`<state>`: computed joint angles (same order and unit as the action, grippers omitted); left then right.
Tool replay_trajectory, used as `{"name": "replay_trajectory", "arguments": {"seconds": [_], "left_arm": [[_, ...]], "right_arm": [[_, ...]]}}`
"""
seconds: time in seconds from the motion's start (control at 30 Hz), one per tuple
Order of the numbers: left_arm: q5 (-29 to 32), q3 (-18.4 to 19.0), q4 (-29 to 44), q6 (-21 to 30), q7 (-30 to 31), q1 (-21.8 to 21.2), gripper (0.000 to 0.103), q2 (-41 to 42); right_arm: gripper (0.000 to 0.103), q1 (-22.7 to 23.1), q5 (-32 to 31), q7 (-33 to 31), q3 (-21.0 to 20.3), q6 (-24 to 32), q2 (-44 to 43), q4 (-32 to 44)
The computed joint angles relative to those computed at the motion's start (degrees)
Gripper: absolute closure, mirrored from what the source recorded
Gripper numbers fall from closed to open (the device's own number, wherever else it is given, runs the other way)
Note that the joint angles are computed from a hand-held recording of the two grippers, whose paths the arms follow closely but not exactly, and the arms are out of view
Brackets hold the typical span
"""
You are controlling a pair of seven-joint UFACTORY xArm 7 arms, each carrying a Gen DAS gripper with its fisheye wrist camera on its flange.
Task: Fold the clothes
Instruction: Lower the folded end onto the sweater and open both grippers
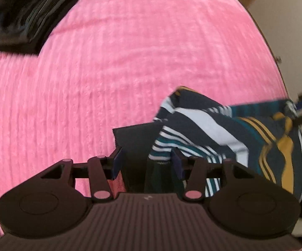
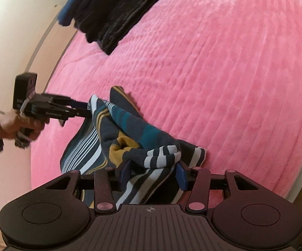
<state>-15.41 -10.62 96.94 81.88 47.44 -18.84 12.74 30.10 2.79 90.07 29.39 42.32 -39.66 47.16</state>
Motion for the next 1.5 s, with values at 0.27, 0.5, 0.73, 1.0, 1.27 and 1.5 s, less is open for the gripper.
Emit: {"name": "replay_trajectory", "arguments": {"seconds": [0.27,0.5,0.73,1.0,1.27,1.5], "left_arm": [[-2.26,-0.67,-1.01,0.2,3.33,0.13,0.09,-0.47],[-0.39,-0.47,-4.08,-3.61,3.47,-1.09,0.08,-1.91],[-0.55,0.33,-5.54,-4.95,0.28,-0.28,0.079,-6.5],[-15.26,0.53,-13.67,4.88,3.57,0.27,0.072,-14.3],[-11.96,-0.87,-19.31,-5.52,-2.5,-3.53,0.093,-12.33],[-9.74,0.27,-18.21,-5.04,-1.8,-2.46,0.093,-12.93]], "right_arm": [[0.095,-1.77,-2.18,1.09,0.57,8.42,2.98,5.96],[0.078,0.59,1.41,2.91,-1.09,4.96,0.98,-0.65],[0.056,-3.1,-11.36,-6.92,4.49,27.56,8.9,18.71],[0.057,0.58,-16.83,-15.65,5.03,17.84,20.23,23.03],[0.071,3.19,-12.6,-14.37,-2.35,7.97,16.16,10.52],[0.071,1.81,-12.86,-12.08,0.9,16.13,14.7,15.14]]}}
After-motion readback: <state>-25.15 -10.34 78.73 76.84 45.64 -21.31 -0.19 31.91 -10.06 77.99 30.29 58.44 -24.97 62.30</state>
